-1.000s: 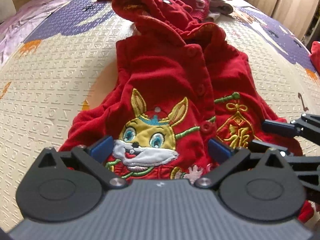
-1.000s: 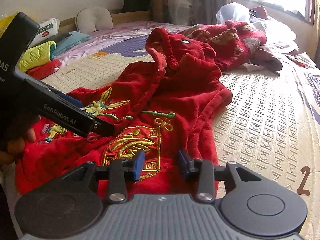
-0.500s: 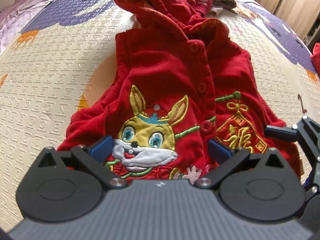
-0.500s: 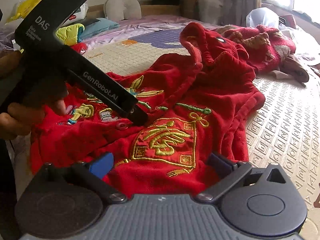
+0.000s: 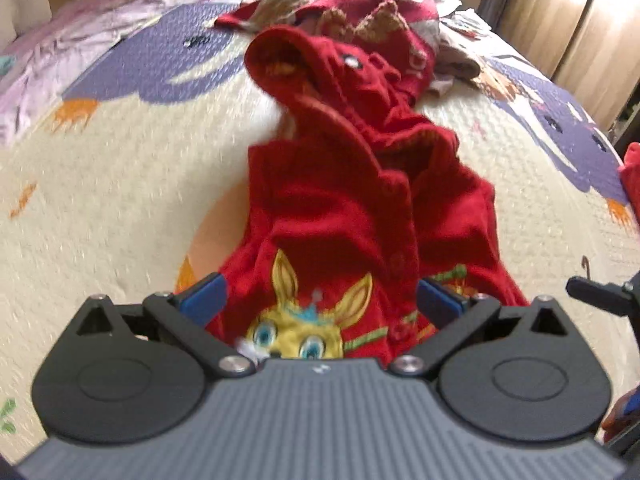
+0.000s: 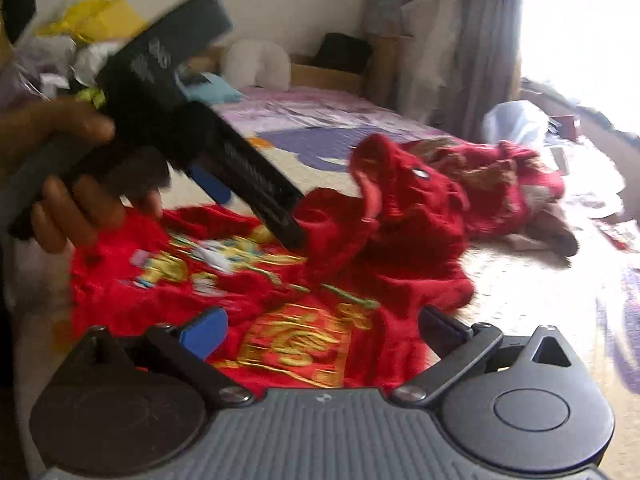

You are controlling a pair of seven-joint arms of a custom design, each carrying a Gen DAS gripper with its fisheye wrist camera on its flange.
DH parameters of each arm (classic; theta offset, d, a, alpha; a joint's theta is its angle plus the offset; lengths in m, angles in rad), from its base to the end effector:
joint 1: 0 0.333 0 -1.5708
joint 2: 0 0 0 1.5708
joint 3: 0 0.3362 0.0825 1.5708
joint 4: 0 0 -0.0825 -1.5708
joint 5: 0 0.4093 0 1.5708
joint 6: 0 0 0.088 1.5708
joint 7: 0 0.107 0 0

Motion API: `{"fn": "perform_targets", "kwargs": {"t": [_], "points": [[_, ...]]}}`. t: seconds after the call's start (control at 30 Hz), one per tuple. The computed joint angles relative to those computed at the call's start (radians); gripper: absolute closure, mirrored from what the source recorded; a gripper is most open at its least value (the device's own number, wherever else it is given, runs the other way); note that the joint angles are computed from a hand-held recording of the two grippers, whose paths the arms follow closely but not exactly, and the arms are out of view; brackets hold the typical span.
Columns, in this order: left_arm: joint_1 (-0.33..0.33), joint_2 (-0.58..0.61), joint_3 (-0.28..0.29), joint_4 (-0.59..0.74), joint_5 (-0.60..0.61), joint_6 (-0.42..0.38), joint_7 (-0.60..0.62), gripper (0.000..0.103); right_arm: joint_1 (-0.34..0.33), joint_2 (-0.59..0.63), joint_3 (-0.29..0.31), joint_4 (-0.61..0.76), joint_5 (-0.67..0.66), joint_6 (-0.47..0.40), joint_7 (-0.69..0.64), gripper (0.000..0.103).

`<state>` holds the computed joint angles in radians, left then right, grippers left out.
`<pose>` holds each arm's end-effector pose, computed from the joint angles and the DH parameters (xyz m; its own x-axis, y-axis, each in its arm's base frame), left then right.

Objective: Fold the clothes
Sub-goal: 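Move the open right tool over the garment toward its hood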

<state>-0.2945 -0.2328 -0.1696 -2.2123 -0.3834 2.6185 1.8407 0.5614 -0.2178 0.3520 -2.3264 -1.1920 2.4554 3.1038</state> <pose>0.4889 -0.2422 0.5557 -0.4946 -0.8562 0.1491 -0.7274 0.3139 -0.6102 0.3146 0.4172 0.4623 0.1538 -0.9730 0.1719 -0.5384 -0.2284 -0.8111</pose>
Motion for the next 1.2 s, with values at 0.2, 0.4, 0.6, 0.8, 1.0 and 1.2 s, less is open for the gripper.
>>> {"fn": "perform_targets", "kwargs": {"t": [0.2,0.4,0.6,0.8,1.0,1.2], "points": [[-0.014,0.074,0.005,0.032,-0.092,-0.012,0.074,0.000,0.007,0.066,-0.030,0.025,0.135,-0.043,-0.074,0.039],[-0.010,0.079,-0.021,-0.006,-0.041,0.060,0.118,0.000,-0.015,0.008,-0.051,-0.023,0.160,-0.014,-0.020,0.043],[-0.032,0.051,0.020,-0.002,-0.222,0.047,0.250,0.000,-0.090,-0.072,-0.012,-0.036,0.068,-0.027,0.136,0.045],[0.002,0.092,0.012,0.046,-0.197,0.009,0.205,0.000,-0.124,0.005,-0.038,0.059,0.024,-0.044,0.111,0.045],[0.035,0.117,0.008,0.093,-0.204,-0.064,0.199,0.000,-0.101,0.136,-0.093,0.223,0.073,-0.070,-0.132,0.042],[0.048,0.135,-0.008,0.120,-0.198,-0.104,0.225,0.015,-0.066,0.271,-0.151,0.403,0.108,-0.113,-0.372,0.032]]}}
